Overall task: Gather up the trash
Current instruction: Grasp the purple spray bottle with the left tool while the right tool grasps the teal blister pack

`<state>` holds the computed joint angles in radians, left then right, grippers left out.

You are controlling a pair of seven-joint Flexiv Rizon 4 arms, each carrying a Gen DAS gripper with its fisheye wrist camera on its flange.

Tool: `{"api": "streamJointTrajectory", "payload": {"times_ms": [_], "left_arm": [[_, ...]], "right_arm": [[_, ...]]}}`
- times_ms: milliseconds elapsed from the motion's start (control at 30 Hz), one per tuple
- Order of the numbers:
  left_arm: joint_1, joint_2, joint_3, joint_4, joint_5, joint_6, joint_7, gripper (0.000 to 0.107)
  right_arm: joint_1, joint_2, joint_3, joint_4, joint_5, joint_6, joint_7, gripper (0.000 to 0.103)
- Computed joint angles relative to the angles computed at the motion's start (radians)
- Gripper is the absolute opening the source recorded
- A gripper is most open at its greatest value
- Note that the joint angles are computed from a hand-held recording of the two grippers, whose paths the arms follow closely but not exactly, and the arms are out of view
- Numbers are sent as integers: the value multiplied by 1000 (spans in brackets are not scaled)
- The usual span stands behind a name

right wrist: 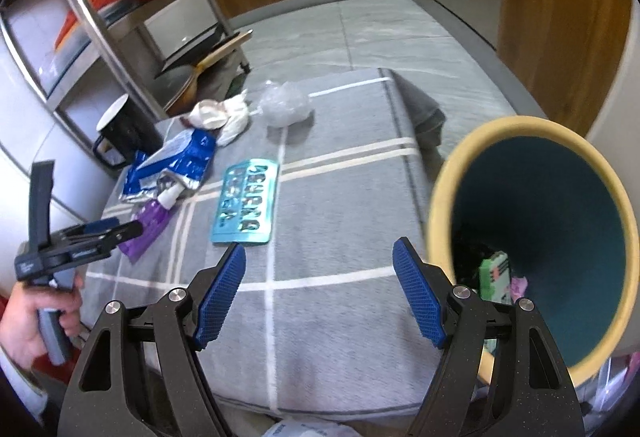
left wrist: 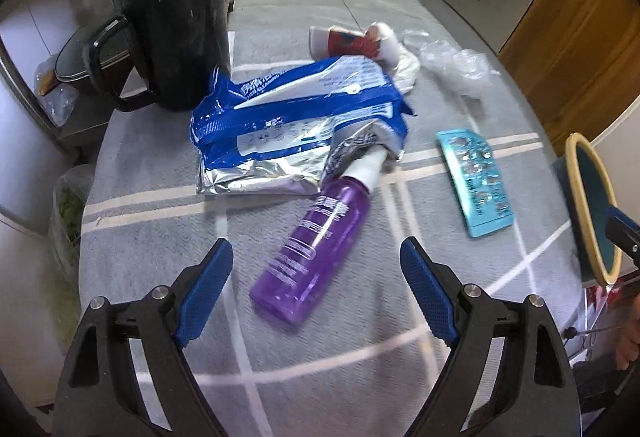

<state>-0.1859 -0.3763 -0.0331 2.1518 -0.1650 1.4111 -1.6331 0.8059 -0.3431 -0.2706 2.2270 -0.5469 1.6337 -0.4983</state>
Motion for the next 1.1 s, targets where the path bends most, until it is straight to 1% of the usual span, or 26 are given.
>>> {"api": "streamJointTrajectory", "payload": {"times_ms": [67, 100, 167, 200, 233, 267, 300, 333, 367, 400, 500, 767, 833, 933, 1000, 1100], "left_arm": [[12, -15, -13, -10, -4, -2, 20, 82], [17, -23, -21, -17, -5, -4, 36, 79], [3, -39, -9, -40, 12, -21, 47, 75], [-8, -44, 0, -50, 22, -28, 47, 71], [-18, -52, 9, -62, 34, -38, 48, 64], [-28, -57, 19, -72, 44, -54, 43, 61], [-45, -60, 40, -82, 62, -70, 28, 53], [-58, -59, 56, -86, 78, -77, 14, 48], [-60, -56, 59, -86, 86, -83, 6, 45], [-49, -50, 47, -81, 78, -89, 9, 42], [-27, -34, 20, -57, 57, -92, 17, 39], [3, 16, -20, 5, -2, -118, 34, 35], [15, 30, -30, 22, -23, -122, 49, 35], [9, 27, -28, 22, -30, -119, 46, 35], [2, 20, -21, 12, -23, -120, 39, 35], [-12, 3, -7, -14, -3, -131, 25, 36]], "right_arm": [[-33, -18, 48, -28, 10, -17, -17, 77], [-48, -29, 72, -45, 13, -27, -25, 77], [-78, -54, 119, -81, 16, -51, -46, 77], [-88, -64, 138, -95, 17, -59, -52, 77], [-100, -75, 157, -110, 18, -68, -61, 77], [-109, -90, 176, -130, 19, -81, -71, 77], [-118, -100, 191, -144, 20, -89, -79, 77], [-128, -113, 208, -163, 22, -100, -89, 77], [-137, -131, 226, -185, 25, -113, -100, 77], [-141, -142, 234, -200, 26, -121, -107, 77], [-148, -193, 262, -263, 32, -159, -129, 78], [-91, -285, 215, -371, -8, -232, -109, 81], [-73, -304, 198, -394, -30, -254, -95, 83], [-43, -319, 166, -410, -81, -290, -70, 87], [-18, -326, 127, -407, -128, -277, -28, 89], [-30, -332, 135, -413, -154, -269, -11, 89]]}}
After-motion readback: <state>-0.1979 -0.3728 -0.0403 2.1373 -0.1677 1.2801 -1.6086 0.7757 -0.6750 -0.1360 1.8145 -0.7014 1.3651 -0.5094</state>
